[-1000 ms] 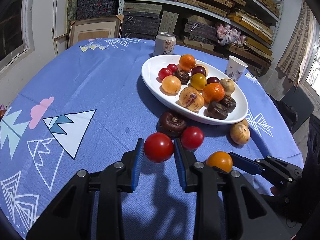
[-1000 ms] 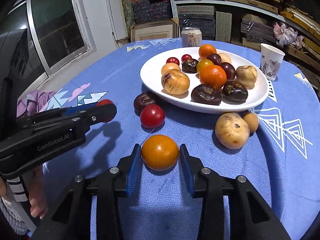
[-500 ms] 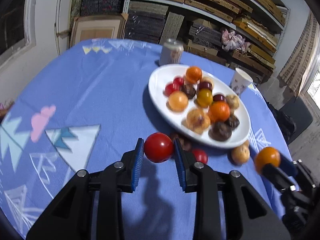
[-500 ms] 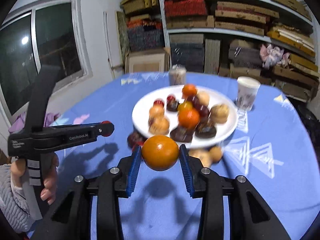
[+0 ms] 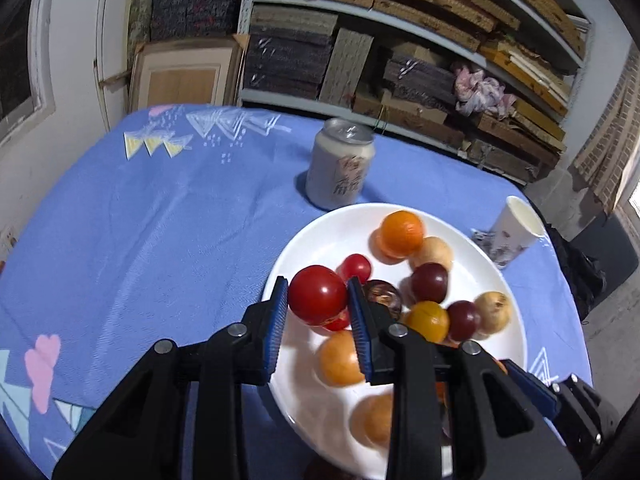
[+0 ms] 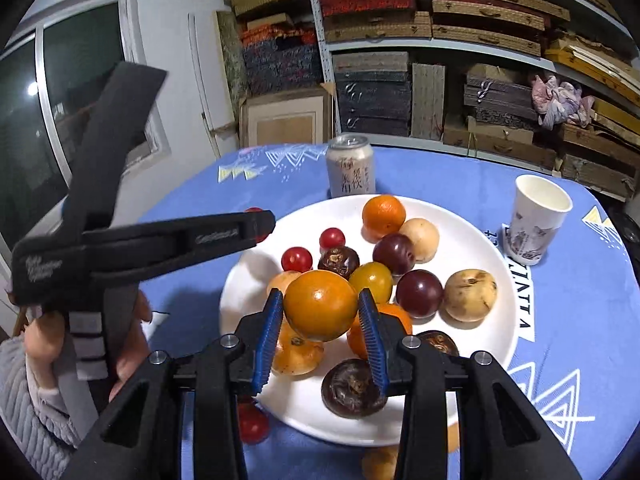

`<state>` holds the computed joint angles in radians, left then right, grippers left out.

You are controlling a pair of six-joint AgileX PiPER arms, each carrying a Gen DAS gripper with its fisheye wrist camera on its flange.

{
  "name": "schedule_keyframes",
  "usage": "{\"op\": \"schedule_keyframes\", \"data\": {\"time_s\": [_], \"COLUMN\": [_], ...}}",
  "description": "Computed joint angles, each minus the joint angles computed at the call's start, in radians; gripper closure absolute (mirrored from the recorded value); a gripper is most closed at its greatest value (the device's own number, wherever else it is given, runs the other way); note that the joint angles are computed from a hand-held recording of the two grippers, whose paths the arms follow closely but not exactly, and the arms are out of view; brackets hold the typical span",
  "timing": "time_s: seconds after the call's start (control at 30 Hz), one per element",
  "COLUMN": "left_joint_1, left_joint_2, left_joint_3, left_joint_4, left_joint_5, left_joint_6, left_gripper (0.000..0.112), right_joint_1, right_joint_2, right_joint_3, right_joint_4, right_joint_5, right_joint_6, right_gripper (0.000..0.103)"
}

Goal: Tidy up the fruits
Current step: 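Carry both tomatoes over the white plate and open both tools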

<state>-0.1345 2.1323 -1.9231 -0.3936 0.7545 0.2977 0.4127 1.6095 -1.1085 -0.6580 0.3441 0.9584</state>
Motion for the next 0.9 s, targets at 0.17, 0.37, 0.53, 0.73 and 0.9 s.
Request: {"op": "schedule_keyframes", "data": {"time_s": [0.17, 0.37, 0.53, 0.73, 0.9], "left_joint_1": [0.015, 0.016, 0.046, 0.148, 0.156], "left_joint_2": [0.103, 0.109, -0.028, -0.295, -0.478], "left_joint_3": [-0.118, -0.096, 0.078, 0.456, 0.81], "left_joint_4": [-0.028, -0.073, -0.128, -0.293, -0.408], "left_joint_5": [0.054, 0.035, -0.036, -0.137, -0.269], "left_joint_6": [0.019, 0.055, 0.111, 0.333, 0.55], "left_gripper": [0.082, 0.07, 0.059, 0.047, 0.046], "right_joint_1": [-0.004, -0.004, 0.021, 0.134, 0.272], "right_joint_2": [0.062, 0.08, -0.006, -0.263, -0.405], "right_joint_3": [-0.038, -0.032, 0.007, 0.192, 0.377], "right_joint_4": [0.012, -0.034, -0.075, -0.394, -0.552], "right_joint_5": [-0.006, -0.018, 0.008, 0.099, 0.25], "right_joint_6": [-0.026, 0.017, 0.066, 0.45, 0.691], "right_gripper": [0.063, 0.062, 0.063, 0.044, 0.039]}}
